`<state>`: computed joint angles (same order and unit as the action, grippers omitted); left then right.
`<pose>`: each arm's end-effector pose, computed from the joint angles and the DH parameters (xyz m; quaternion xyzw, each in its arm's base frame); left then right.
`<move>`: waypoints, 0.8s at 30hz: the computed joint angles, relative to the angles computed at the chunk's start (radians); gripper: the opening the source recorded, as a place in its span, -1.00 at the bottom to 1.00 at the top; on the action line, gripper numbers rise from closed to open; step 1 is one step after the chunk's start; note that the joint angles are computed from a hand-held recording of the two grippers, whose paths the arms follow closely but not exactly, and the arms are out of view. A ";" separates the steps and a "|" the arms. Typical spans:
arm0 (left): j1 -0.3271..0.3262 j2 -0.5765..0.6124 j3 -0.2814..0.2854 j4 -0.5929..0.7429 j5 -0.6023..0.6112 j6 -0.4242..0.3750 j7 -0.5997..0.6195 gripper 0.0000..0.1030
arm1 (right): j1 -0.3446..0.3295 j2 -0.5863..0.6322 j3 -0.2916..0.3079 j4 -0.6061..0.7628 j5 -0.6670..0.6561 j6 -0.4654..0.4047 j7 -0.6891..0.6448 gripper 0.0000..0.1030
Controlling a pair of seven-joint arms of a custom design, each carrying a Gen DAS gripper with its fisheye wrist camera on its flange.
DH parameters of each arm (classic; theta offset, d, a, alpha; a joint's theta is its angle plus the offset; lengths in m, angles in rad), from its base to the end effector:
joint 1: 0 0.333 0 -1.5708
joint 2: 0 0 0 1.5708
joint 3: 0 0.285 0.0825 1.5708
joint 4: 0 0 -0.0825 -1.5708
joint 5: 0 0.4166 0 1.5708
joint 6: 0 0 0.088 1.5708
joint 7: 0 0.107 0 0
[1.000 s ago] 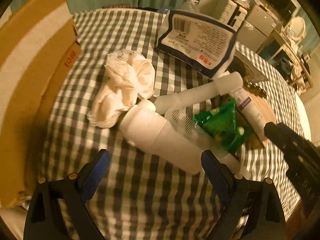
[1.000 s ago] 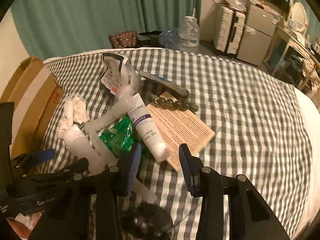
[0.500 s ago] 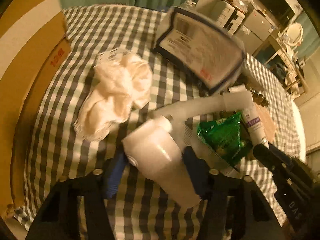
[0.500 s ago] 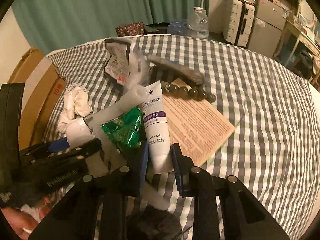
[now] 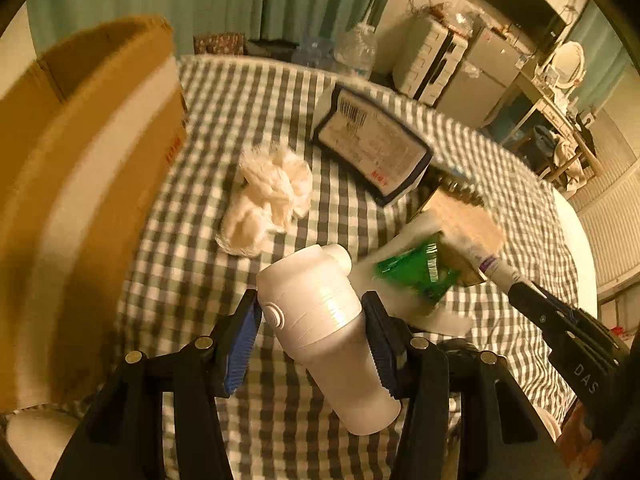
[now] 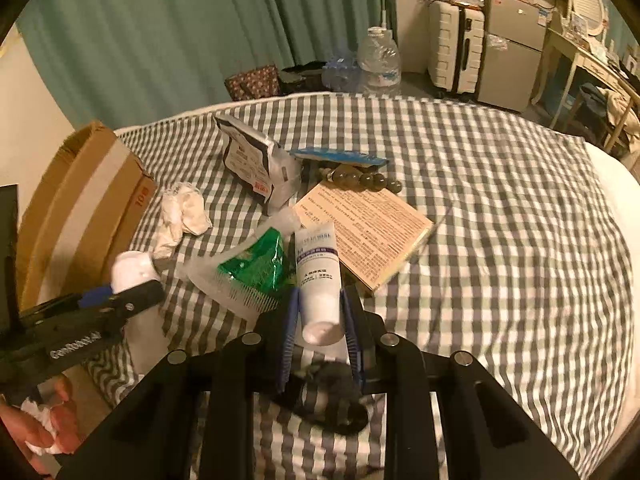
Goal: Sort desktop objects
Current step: 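Grasp the white plastic bottle with the left tool while the right grasps the white tube, then drop the white bottle into the box with the left tool while the right drops the tube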
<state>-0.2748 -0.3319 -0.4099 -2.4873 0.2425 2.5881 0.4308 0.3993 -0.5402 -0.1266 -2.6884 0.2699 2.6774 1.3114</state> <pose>0.3893 -0.3208 0.3935 -0.7711 0.5884 -0.2102 0.1225 0.4329 0.1156 0.4104 -0.7788 0.5608 -0.0903 0.2663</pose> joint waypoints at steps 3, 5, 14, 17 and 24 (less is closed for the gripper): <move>0.003 -0.059 -0.007 -0.010 0.019 -0.020 0.005 0.02 | -0.005 -0.059 -0.009 -0.020 0.008 -0.022 0.005 -0.57; 0.009 -0.098 -0.018 -0.013 0.033 -0.032 0.001 0.02 | -0.012 -0.103 0.000 -0.036 0.000 -0.034 0.023 -0.57; 0.028 -0.249 -0.045 -0.056 0.033 -0.042 0.004 0.02 | 0.007 -0.266 0.024 -0.080 -0.057 -0.086 0.099 -0.57; 0.034 -0.293 -0.054 -0.071 0.024 -0.043 0.010 0.02 | 0.009 -0.317 0.040 -0.098 -0.086 -0.100 0.123 -0.57; 0.062 -0.463 -0.046 -0.128 0.005 -0.085 0.054 0.02 | 0.044 -0.401 0.063 -0.096 -0.132 -0.139 0.170 -0.57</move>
<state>-0.2132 -0.7954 -0.4560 -2.6158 0.2471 2.5029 0.4846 0.4437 -0.9407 -0.0633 -2.7844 0.1384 2.5382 1.4817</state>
